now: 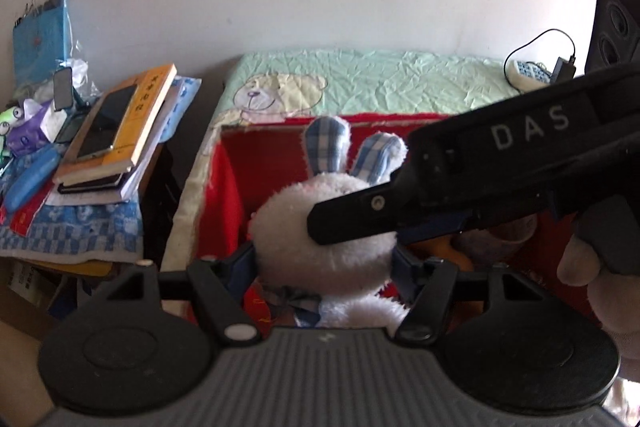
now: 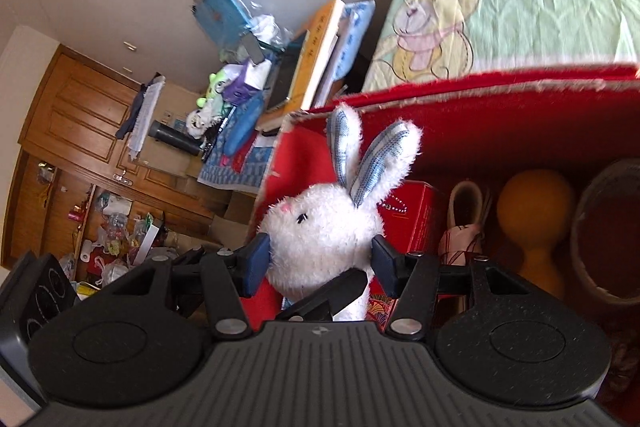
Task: Organize objects
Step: 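Lift the white bunny with the right tool and carry it over the red box, then lower the bunny into the red box and open the right tool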
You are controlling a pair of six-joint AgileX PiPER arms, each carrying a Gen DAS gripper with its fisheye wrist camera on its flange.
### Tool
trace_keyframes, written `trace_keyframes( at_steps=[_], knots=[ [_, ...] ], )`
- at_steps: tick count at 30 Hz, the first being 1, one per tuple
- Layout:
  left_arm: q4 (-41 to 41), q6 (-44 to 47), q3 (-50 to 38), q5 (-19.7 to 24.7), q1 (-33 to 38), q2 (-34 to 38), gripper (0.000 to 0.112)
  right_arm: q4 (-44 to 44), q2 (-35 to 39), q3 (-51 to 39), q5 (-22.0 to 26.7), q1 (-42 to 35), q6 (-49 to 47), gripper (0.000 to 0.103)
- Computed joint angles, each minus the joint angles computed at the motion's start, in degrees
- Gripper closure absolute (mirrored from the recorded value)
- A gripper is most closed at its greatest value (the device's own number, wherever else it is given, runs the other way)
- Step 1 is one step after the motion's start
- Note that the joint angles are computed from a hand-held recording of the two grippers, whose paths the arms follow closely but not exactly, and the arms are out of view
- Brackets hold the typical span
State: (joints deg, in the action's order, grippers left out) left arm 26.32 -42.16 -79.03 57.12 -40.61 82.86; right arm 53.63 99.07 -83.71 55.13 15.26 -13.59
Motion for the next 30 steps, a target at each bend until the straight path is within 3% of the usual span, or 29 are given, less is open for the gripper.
trace_keyframes(
  at_steps=[12, 22, 30],
  knots=[
    [-2.3, 4.8, 3.8, -3.7, 3.5, -1.4, 0.042, -6.2, 5.3, -5.3, -1.2, 2.4, 7.0, 0.041],
    [-5.3, 6.7, 4.3, -4.6, 5.1, -3.1, 0.041, -7.2, -0.8, 0.8, -6.2, 1.1, 7.6, 0.042],
    [-3.1, 6.4, 4.2, -3.0, 4.0, -2.8, 0.037, -23.9, -3.5, 2.6, -8.5, 4.3, 19.8, 0.052]
  ],
)
